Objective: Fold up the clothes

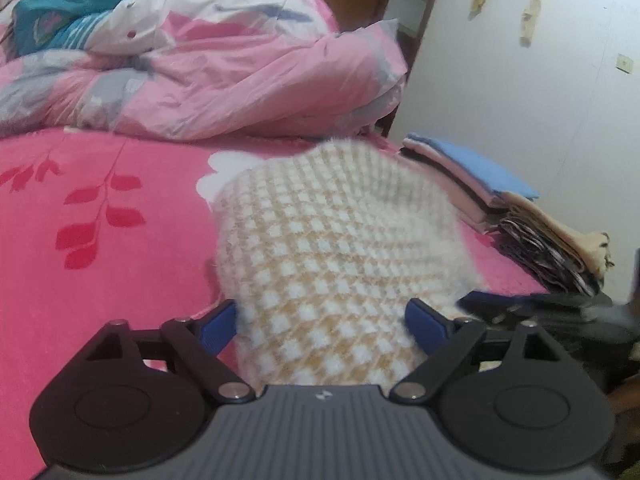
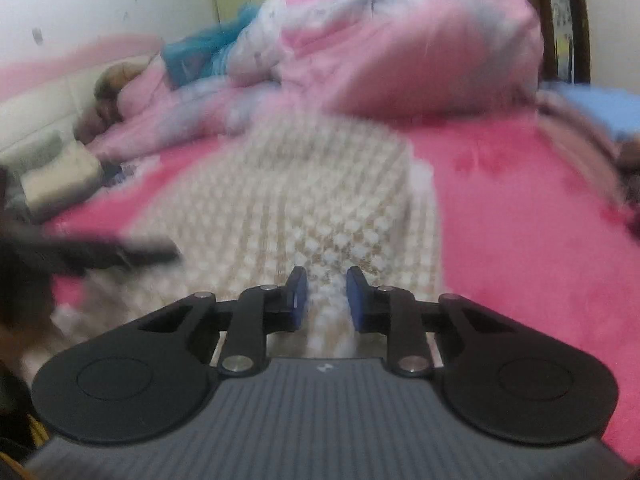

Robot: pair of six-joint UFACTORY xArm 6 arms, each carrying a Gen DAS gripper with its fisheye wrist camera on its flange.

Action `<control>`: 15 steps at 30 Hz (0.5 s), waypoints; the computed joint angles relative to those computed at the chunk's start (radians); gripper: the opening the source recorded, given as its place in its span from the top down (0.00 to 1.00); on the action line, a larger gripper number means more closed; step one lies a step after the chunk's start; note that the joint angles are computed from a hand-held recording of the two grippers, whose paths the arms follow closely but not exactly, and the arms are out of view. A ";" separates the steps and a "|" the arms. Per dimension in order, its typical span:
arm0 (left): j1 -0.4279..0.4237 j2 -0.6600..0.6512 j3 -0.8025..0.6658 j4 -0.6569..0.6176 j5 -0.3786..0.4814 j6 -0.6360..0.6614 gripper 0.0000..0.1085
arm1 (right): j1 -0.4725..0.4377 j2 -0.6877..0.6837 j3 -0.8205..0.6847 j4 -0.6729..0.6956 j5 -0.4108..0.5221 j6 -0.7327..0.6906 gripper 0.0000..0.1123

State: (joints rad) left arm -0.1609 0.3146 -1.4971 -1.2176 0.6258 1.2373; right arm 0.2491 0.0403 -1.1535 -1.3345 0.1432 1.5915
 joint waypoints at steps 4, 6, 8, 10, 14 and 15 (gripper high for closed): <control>0.007 -0.083 0.103 -0.232 -0.064 0.250 0.23 | 0.015 -0.016 0.002 0.017 0.046 0.010 0.82; 0.004 -0.119 0.149 -0.344 -0.085 0.395 0.24 | 0.054 -0.017 -0.005 0.191 0.125 -0.191 0.82; -0.016 -0.135 0.177 -0.377 -0.112 0.498 0.31 | 0.080 -0.012 -0.022 0.293 0.185 -0.304 0.82; -0.034 -0.143 0.200 -0.408 -0.125 0.574 0.33 | 0.105 -0.002 -0.055 0.408 0.254 -0.434 0.82; -0.053 -0.140 0.213 -0.462 -0.160 0.623 0.33 | 0.163 0.019 -0.173 0.440 0.410 -0.561 0.83; -0.050 -0.141 0.215 -0.460 -0.154 0.613 0.33 | 0.172 0.019 -0.195 0.395 0.418 -0.548 0.83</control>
State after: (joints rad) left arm -0.2114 0.1740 -1.2825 -1.6781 0.4721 1.8501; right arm 0.4211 0.0590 -1.3482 -0.9391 0.5616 1.0431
